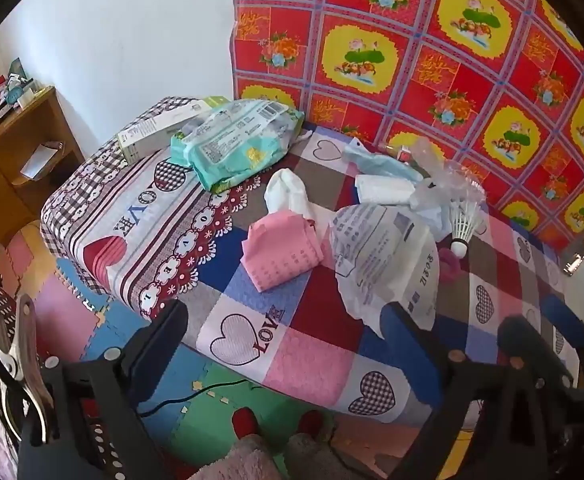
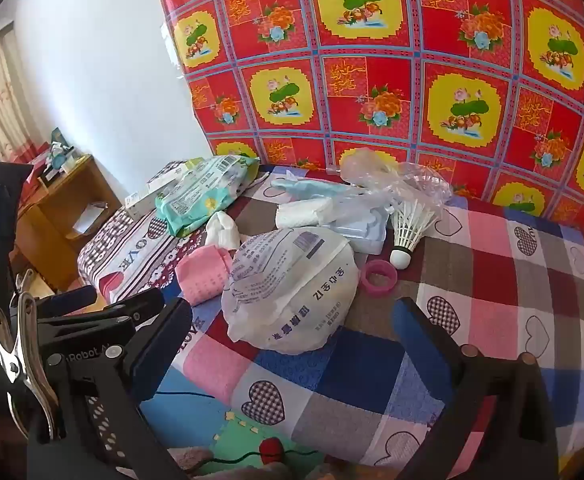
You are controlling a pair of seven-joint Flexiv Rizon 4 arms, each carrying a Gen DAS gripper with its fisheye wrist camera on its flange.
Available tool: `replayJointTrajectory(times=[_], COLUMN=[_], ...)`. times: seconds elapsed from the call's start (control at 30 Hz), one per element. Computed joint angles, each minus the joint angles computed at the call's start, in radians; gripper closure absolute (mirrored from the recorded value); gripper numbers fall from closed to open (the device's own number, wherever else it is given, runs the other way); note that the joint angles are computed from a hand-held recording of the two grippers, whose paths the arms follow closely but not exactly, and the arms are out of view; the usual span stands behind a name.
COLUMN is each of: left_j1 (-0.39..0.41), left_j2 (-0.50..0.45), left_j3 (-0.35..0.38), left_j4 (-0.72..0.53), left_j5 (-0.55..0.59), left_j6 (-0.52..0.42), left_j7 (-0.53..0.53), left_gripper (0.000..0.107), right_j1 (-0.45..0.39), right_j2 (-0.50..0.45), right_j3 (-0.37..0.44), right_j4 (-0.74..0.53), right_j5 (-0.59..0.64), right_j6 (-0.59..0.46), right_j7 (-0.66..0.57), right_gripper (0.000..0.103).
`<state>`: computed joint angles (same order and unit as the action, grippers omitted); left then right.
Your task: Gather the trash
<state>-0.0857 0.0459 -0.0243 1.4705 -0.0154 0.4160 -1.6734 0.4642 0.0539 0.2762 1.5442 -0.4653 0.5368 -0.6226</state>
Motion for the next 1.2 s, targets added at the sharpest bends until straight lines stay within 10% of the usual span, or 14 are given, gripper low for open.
replayJointTrajectory(times=[1.2], left_j1=[0.002], left_j2=[0.008], left_j3=[0.0], left_j4=[0.019], left_j5=[0.013], left_j6=[0.009], left_j7=[-0.008], left_gripper=[0.009], right_j1=[0.002], right_j2=[-0.003], right_j3=[0.0], right_j4=[0.003], right_j5=[0.007], right_j6=[0.001], right_j7=[0.003], right_gripper=[0.0])
